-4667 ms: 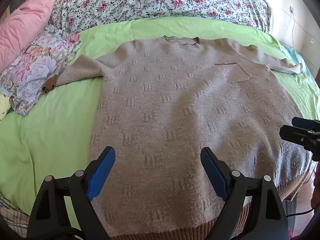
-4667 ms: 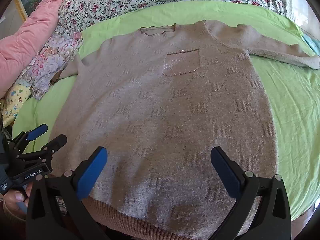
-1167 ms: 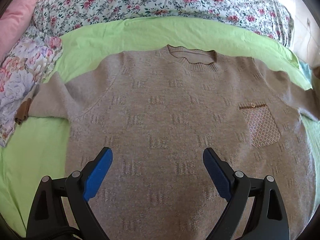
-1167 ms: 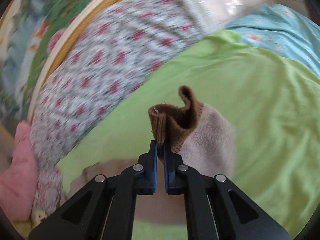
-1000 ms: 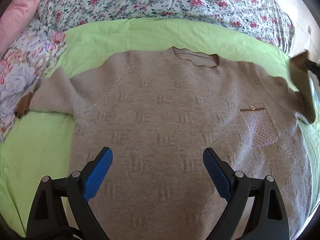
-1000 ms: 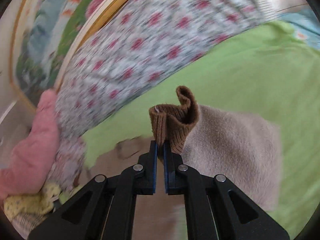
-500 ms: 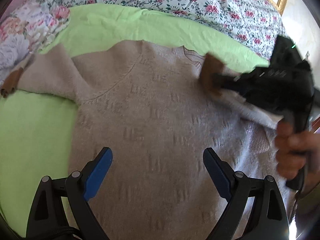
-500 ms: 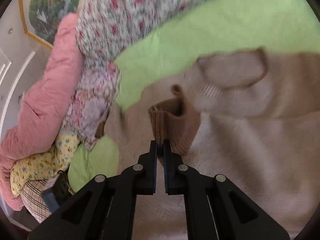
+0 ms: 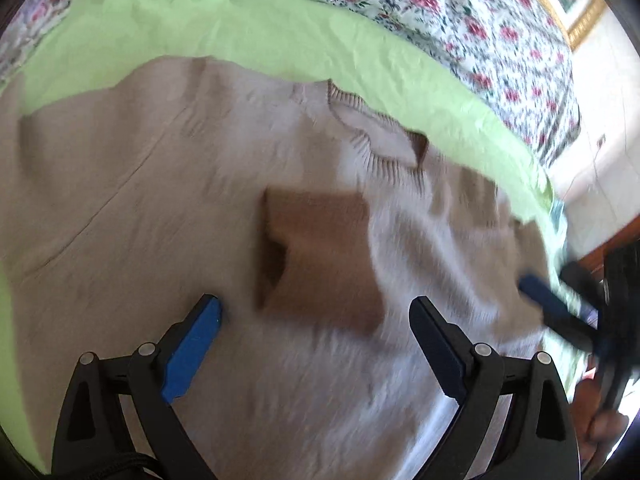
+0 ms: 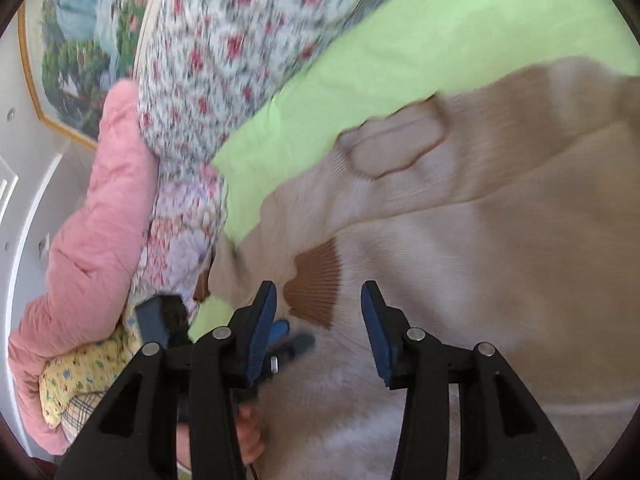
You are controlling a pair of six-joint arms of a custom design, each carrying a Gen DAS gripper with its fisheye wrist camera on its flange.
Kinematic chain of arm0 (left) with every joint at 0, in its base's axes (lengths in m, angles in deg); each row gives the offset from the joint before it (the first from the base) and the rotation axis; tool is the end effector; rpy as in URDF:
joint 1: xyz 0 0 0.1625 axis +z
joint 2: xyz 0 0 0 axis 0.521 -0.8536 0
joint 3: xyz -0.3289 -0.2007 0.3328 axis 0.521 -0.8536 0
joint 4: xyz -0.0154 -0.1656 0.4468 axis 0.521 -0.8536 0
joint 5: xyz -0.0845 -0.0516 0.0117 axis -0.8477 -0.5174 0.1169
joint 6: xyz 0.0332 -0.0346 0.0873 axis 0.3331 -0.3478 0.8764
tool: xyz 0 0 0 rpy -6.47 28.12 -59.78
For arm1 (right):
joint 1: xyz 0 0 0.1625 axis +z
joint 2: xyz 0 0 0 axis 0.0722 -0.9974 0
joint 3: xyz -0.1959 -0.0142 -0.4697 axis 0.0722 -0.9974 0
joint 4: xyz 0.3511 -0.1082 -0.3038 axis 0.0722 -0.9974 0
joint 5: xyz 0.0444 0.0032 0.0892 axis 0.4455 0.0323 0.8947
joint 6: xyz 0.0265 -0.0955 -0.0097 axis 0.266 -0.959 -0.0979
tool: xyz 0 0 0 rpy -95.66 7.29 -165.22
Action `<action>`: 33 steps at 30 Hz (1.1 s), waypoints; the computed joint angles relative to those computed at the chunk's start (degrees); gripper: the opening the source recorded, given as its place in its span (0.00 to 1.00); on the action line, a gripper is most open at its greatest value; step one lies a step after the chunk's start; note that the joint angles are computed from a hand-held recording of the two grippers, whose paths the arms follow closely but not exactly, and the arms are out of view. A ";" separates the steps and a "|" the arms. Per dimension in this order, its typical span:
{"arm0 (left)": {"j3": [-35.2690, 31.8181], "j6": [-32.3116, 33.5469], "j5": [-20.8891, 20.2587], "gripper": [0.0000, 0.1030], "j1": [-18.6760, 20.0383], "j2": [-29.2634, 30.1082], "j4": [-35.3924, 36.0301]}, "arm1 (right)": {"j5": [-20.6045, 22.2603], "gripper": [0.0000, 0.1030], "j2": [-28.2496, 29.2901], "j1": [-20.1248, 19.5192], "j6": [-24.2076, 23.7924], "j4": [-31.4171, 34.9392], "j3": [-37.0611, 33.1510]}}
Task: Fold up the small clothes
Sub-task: 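Carry the cuff across the body with the right gripper while the left gripper grasps the other cuff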
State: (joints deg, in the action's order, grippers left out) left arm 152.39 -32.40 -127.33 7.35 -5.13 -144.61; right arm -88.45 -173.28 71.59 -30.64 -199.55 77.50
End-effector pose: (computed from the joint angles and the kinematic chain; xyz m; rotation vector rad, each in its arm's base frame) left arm -0.3724 -0.5230 0.0156 0.4925 2.7800 -0.4781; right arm 0.0705 -0.3627 0.3607 0.2348 2.6851 -1.3354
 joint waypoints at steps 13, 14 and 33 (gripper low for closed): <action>4.39 3.19 5.35 0.10 -1.29 -2.65 -13.18 | 2.15 0.44 -20.55 -13.35 1.04 3.56 6.90; 5.02 3.09 5.39 0.11 -0.43 -3.42 -13.18 | 2.64 0.44 -21.80 -14.90 1.04 4.48 6.93; 6.17 7.53 3.91 0.11 -0.93 -5.81 -14.07 | -17.81 0.10 -6.41 -10.15 -5.78 -0.86 -0.79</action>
